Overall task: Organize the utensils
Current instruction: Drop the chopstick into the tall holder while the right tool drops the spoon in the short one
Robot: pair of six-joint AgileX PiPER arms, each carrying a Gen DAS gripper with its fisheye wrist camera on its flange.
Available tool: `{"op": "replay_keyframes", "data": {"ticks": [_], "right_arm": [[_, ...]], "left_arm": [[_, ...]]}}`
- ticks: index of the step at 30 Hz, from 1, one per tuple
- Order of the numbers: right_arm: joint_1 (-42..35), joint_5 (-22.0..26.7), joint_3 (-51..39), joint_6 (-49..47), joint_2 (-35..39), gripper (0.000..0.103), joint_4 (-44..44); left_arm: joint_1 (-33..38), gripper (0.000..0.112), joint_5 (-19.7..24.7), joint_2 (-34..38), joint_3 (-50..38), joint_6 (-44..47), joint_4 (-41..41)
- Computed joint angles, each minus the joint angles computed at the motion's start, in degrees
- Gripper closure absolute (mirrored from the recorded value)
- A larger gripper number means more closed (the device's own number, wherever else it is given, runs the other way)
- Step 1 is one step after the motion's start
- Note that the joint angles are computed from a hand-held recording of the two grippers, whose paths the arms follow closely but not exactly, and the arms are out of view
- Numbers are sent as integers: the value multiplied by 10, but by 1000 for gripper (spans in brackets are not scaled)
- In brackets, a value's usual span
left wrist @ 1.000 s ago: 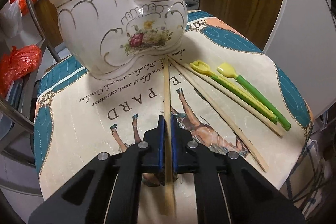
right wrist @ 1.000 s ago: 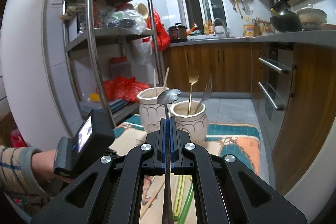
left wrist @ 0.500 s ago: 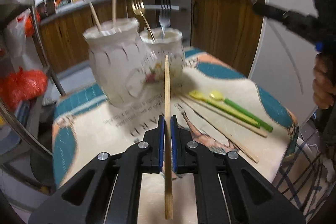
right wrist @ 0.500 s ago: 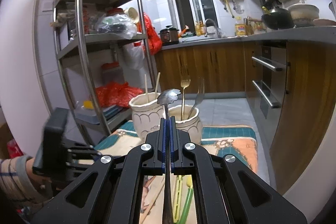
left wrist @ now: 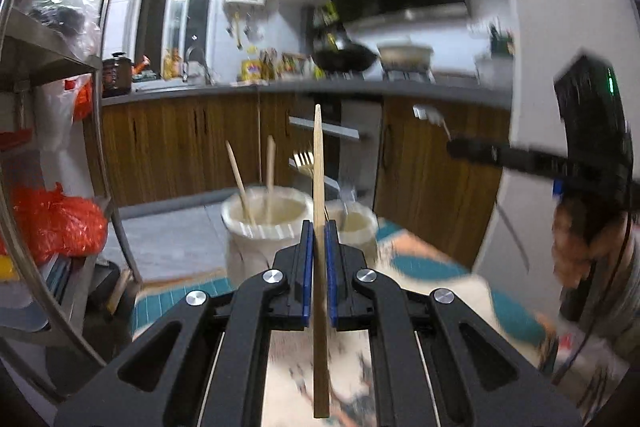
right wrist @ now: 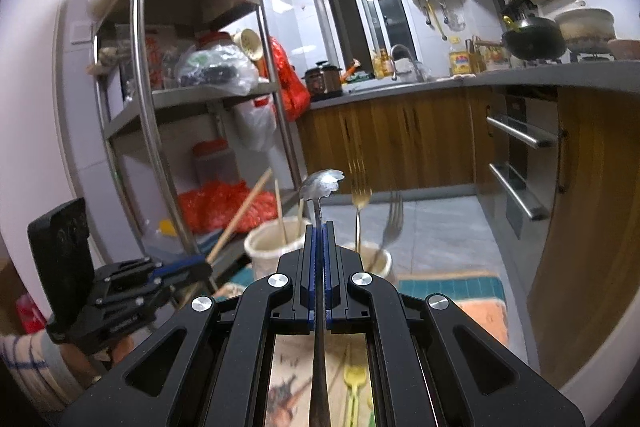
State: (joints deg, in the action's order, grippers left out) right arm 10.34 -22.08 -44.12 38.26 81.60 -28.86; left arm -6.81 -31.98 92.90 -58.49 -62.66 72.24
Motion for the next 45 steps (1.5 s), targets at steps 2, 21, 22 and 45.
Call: {"op": "replay_keyframes", "data": {"ticks": [2, 21, 22, 45], "right_arm": [[-5, -1, -24, 20, 14, 99, -17], [-22, -43, -259, 16, 227, 99, 70], [-22, -48, -263, 12, 234, 99, 76], [24, -53, -285, -294, 311, 99, 349]], "left_arm": [[12, 107, -18, 27, -51, -49, 7], [-38, 107, 26, 225, -291, -67, -120], [-42, 107, 33, 226, -289, -42, -137], [-60, 106, 47, 220, -221, 201, -323]]}}
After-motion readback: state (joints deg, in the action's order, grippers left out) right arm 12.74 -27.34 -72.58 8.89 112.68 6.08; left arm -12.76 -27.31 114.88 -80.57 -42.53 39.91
